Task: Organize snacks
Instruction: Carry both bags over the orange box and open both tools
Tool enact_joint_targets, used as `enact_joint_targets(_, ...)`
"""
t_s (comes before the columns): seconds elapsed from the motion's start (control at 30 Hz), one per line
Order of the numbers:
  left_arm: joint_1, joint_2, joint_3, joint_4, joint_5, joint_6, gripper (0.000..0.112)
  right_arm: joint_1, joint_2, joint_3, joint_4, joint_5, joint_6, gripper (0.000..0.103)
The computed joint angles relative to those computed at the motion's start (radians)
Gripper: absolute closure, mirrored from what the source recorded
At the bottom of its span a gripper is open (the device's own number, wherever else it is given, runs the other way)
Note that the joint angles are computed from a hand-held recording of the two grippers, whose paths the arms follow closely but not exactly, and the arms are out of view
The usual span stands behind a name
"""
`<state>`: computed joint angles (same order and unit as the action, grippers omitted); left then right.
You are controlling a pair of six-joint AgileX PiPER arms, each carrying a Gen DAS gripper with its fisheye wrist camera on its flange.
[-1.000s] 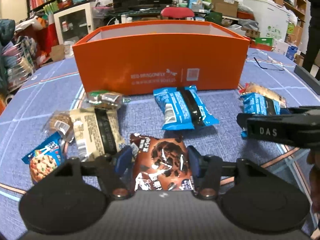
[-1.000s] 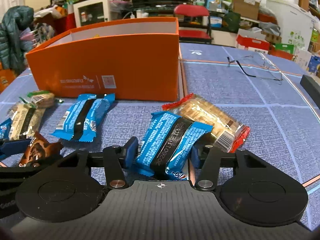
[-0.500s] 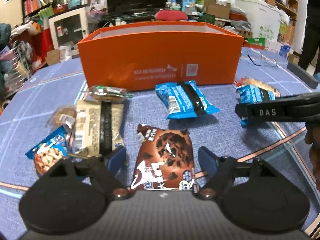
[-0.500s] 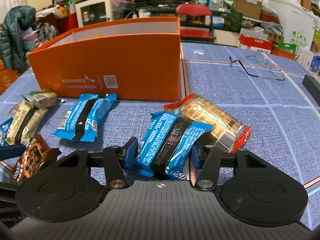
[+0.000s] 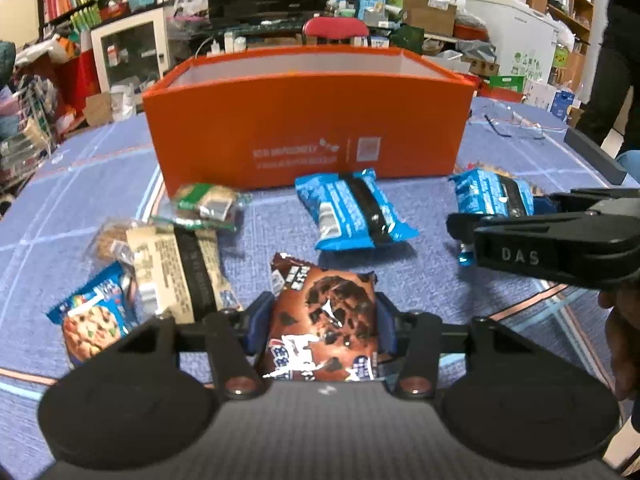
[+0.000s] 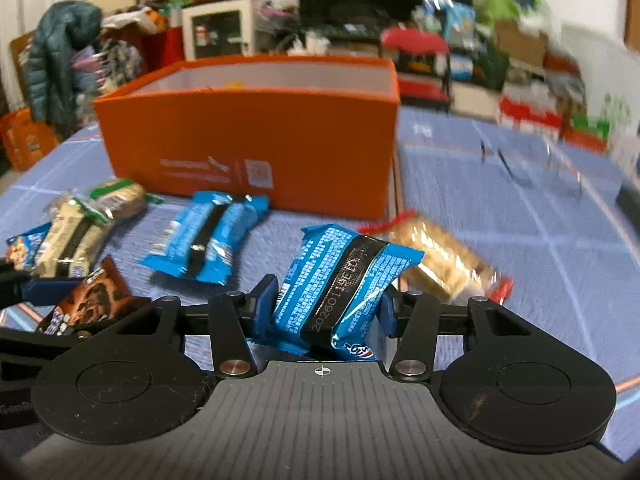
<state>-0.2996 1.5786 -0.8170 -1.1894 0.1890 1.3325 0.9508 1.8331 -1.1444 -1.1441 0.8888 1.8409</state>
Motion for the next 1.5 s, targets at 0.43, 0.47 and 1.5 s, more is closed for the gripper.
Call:
enact_joint_targets(0.43,0.021,-0.075,-0.032,0.141,0.02,-0.167,0.062,0.077,-0.027,-0.056,-0.061,0.132,-0.05,0.067)
enact_joint_targets(0.47,0.033,-0.076,-0.044,0.157,0.039,-0.192,0.062,0.072,-0.034,-0.054,-0.06,0.127,-0.054,0.067)
enact_joint_targets(1.5,0.073,0.562,-1.251,0.873,0.468,-0.969,0.012,-0.417,0.133,-0.693,0.312,-0.11,-0.758,0.046)
